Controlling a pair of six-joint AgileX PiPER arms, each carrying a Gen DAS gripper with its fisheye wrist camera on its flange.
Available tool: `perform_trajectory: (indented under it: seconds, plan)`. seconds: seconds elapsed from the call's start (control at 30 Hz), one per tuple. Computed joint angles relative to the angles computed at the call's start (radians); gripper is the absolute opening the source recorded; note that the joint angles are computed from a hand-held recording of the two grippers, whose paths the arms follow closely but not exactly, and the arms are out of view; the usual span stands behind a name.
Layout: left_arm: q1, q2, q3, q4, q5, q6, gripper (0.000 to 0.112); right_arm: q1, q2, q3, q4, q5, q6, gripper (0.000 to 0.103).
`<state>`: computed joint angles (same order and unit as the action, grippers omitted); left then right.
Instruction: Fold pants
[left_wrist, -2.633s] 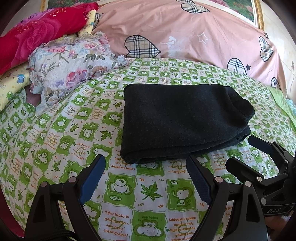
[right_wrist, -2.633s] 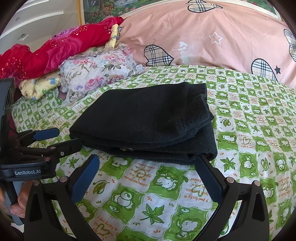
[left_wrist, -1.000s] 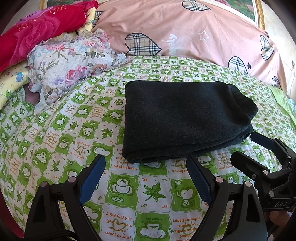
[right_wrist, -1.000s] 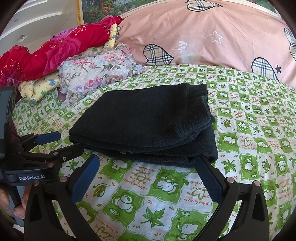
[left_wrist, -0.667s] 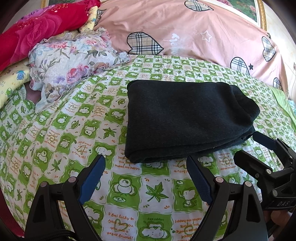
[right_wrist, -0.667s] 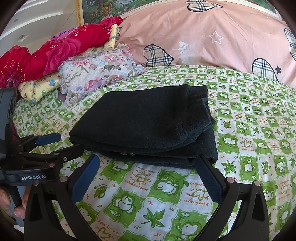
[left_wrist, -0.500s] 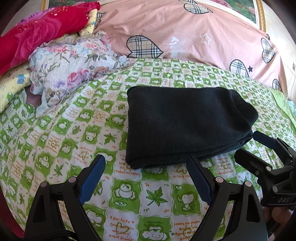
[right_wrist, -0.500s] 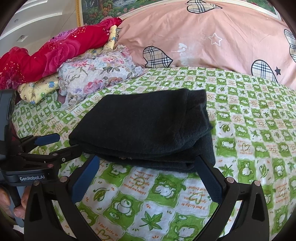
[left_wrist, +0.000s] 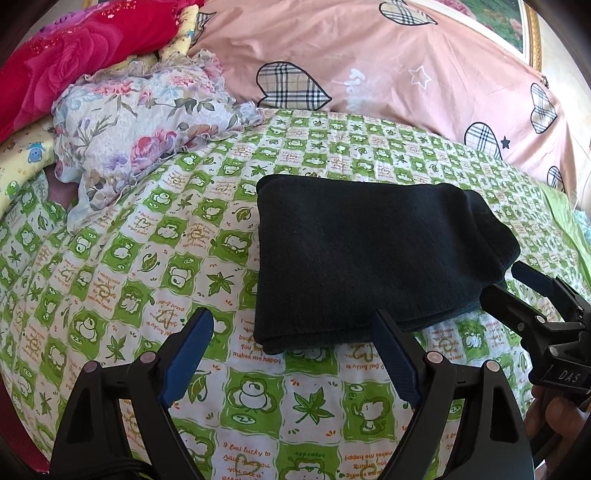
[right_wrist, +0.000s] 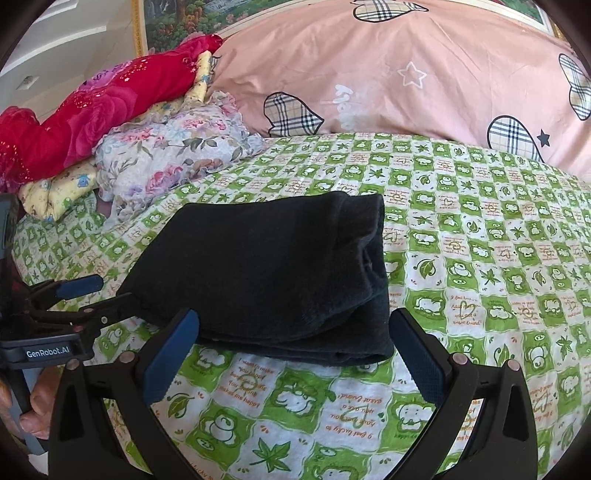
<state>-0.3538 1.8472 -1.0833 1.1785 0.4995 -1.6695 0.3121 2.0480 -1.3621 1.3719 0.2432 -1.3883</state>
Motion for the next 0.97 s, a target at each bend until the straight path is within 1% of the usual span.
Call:
perform_trajectory:
  seconds: [0.07, 0.2, 0.33, 0.53, 0.73, 0.9, 0.97]
  plan:
    - [0.003, 0.001, -0.008, -0.018, 0.0, 0.019, 0.087, 0.0, 0.001, -0.005, -0.04, -0.001, 0.034, 0.103]
    - [-0.012, 0.009, -0.028, -0.026, 0.036, 0.039, 0.086, -0.001, 0.001, -0.006, -0.048, 0.001, 0.045, 0.103]
    - [-0.019, 0.012, -0.038, -0.029, 0.048, 0.051, 0.085, -0.004, 0.007, -0.02, -0.111, 0.006, 0.114, 0.103]
    - [-0.014, 0.016, -0.045, -0.046, 0.038, 0.072, 0.085, -0.006, 0.008, -0.02, -0.116, 0.005, 0.12, 0.103]
    - [0.007, 0.026, -0.069, -0.127, 0.03, 0.144, 0.085, -0.003, 0.012, -0.027, -0.145, 0.007, 0.146, 0.103]
    - [-0.002, 0.031, -0.082, -0.125, 0.064, 0.142, 0.085, -0.003, 0.011, -0.028, -0.139, 0.01, 0.138, 0.103]
    - [-0.002, 0.031, -0.086, -0.137, 0.065, 0.157, 0.086, -0.004, 0.011, -0.031, -0.147, 0.013, 0.146, 0.103]
